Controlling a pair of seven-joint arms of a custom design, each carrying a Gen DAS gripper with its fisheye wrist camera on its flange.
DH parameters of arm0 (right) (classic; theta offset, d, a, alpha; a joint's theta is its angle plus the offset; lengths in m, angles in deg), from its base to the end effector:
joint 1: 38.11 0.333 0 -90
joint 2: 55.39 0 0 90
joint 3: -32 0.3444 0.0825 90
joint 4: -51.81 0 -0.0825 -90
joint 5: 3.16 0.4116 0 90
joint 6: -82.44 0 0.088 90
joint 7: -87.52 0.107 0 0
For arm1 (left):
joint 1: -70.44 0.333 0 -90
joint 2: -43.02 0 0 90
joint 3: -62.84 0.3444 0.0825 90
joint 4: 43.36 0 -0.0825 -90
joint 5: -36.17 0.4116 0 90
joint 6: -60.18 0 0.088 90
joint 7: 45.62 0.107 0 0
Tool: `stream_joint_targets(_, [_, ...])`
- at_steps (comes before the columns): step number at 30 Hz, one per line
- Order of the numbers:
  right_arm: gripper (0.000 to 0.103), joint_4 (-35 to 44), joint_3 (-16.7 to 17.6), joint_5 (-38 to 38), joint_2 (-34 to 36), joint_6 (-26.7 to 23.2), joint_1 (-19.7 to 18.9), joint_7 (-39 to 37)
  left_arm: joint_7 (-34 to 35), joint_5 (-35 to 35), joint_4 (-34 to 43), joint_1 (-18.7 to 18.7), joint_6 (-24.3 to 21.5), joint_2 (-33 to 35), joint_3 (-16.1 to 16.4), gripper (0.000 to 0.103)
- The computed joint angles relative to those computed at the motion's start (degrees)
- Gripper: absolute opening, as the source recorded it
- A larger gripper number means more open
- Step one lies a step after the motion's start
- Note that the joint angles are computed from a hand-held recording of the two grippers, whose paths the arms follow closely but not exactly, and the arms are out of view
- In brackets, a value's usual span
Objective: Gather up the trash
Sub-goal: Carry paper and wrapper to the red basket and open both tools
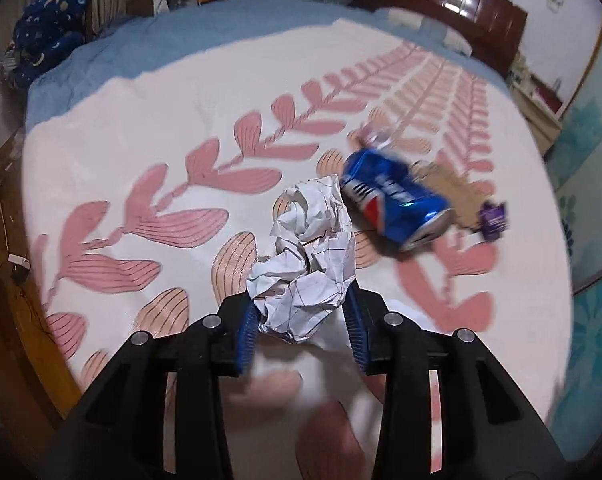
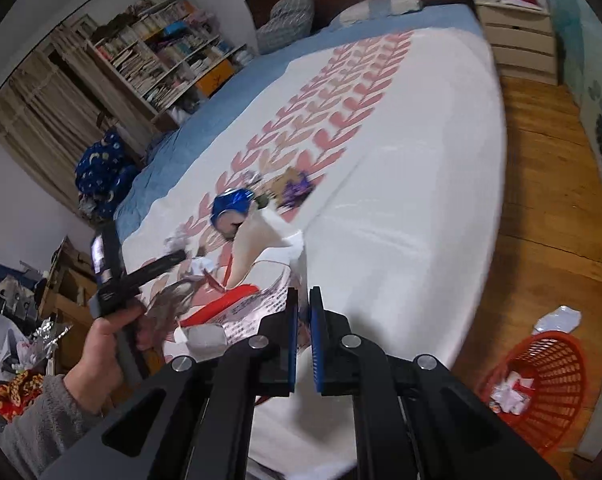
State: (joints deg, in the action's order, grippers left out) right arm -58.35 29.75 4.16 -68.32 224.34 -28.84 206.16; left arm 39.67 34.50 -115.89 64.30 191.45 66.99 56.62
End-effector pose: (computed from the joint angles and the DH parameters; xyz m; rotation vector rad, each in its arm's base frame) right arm 0.5561 0.0654 0.7028 -1.2645 2.0110 -0.3084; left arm 0.7524 -0.1456 0.6133 -1.8380 2.0276 -0.7481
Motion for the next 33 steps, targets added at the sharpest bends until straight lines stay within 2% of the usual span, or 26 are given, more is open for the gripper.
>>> stream_joint_targets(4, [0.008,-6.3,-0.6,-3.0,-8.1,0.1,-2.0,1.7,-0.9,2.1,-5.4,-1.0,4.1,-7.1,0.0,0.038])
stream_joint_targets(6, [0.008,-10.0,-1.0,-5.6,-13.4,-0.7,-3.8,3.1,0.5,1.8,-6.2,-1.4,5.0,-9.8,-1.0,0.038])
stream_joint_targets(8, [0.008,-14.2,-1.3,-8.9,-19.2,-2.3,-6.4,4.9,3.1,-1.4,-6.8,-1.8,5.4,-12.4,-3.0,0.038])
stream_joint_targets(12, [0.008,-23.4,-3.2,-13.8,-30.4,-7.4,-12.2,8.1,8.2,-11.6,-8.3,-4.1,2.2,-16.1,-7.2,0.038])
stream_joint_targets(15, [0.008,-30.3,-5.5,-15.3,-37.3,-11.0,-15.7,9.9,12.6,-18.4,-8.1,-8.1,-2.2,-15.4,-10.5,0.038])
stream_joint_targets(17, [0.008,-35.6,-7.7,-15.8,-41.7,-12.9,-17.8,10.0,11.5,-19.8,-8.2,-11.8,-4.3,-13.4,-12.2,0.038])
stream_joint_targets(19, [0.008,-39.4,-9.6,-16.2,-43.4,-14.5,-19.2,9.1,8.5,-18.9,-6.6,-15.8,-8.5,-9.2,-13.3,0.038])
stream_joint_targets(22, [0.008,-45.8,-12.5,-15.0,-45.3,-16.5,-21.4,8.1,6.0,-15.3,-4.1,-20.5,-13.0,-3.4,-13.4,0.038])
stream_joint_targets(24, [0.008,-48.4,-12.9,-13.8,-44.5,-16.6,-21.5,7.2,3.8,-12.4,-3.1,-23.0,-15.9,-0.2,-12.6,0.038])
stream_joint_targets(27, [0.008,-50.9,-12.7,-11.2,-42.1,-14.5,-20.2,5.9,2.3,-10.2,-2.3,-24.9,-20.0,3.6,-11.9,0.038])
stream_joint_targets(30, [0.008,-52.3,-13.3,-8.5,-39.6,-11.8,-19.6,4.7,4.4,-9.4,-5.3,-25.4,-19.8,3.3,-12.1,0.038])
stream_joint_targets(33, [0.010,-51.5,-12.6,-5.9,-35.4,-9.4,-19.0,5.6,3.3,-8.6,-3.3,-26.6,-22.4,5.4,-11.9,0.039])
